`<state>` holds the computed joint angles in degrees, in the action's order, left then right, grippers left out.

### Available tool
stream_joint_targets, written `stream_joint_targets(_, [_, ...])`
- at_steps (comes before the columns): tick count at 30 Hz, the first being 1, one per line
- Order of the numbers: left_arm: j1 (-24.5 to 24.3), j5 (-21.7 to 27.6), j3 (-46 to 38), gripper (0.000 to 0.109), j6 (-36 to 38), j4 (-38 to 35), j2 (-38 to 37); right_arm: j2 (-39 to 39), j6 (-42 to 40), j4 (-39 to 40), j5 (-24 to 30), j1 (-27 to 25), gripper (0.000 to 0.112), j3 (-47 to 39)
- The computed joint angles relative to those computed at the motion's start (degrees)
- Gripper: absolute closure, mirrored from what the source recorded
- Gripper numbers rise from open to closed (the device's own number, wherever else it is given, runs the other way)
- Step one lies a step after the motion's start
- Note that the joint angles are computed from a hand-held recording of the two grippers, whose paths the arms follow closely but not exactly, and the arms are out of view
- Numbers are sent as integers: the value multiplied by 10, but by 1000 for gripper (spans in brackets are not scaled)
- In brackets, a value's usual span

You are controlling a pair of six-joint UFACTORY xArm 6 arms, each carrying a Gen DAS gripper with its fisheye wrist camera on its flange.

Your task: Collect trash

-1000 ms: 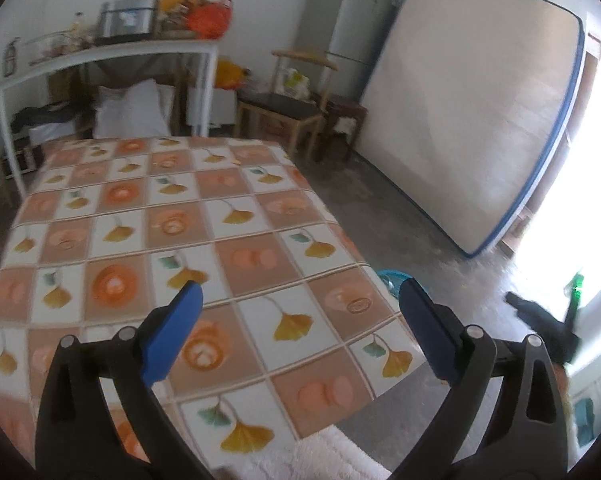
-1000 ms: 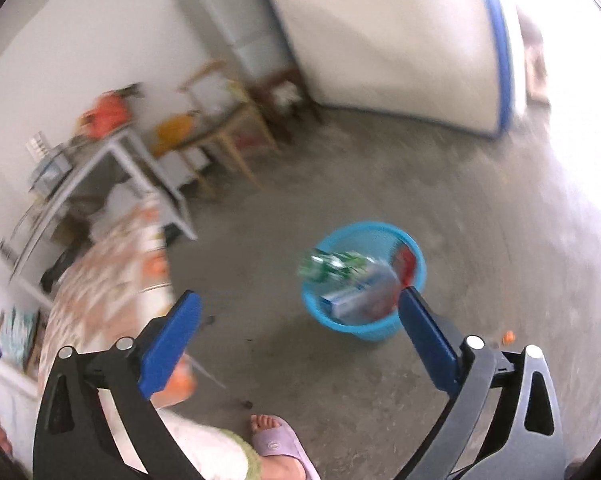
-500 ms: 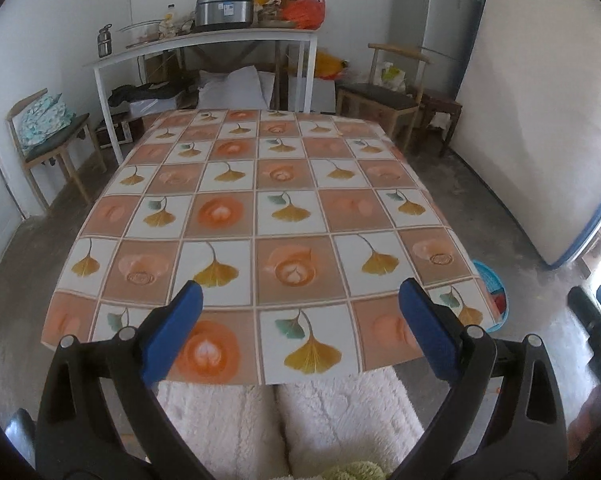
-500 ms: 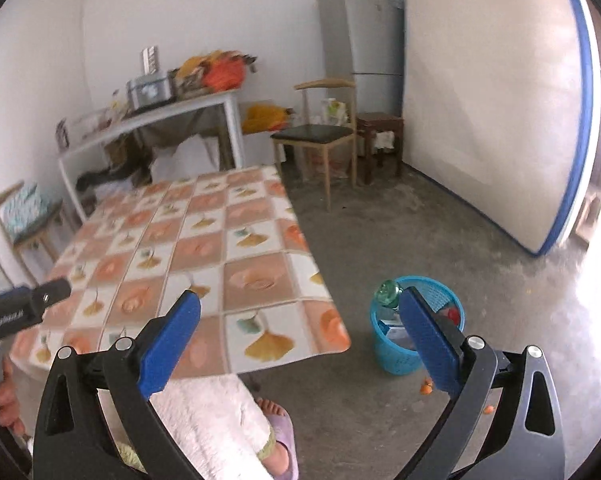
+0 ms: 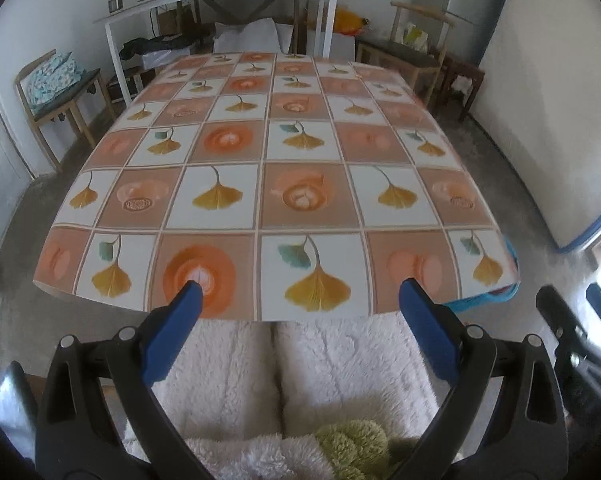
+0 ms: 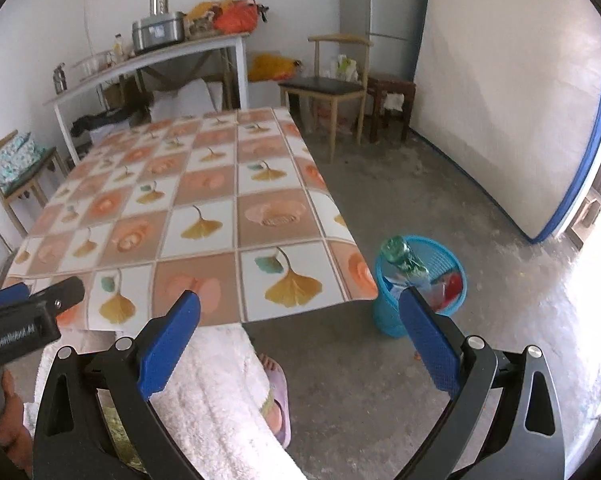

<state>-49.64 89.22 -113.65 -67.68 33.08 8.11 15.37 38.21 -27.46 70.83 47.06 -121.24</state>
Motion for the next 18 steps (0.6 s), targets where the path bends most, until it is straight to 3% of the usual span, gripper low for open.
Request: stream_joint_targets(18, [-2,26,-54,14,23,2,39,-16,16,0,41,-19,16,9])
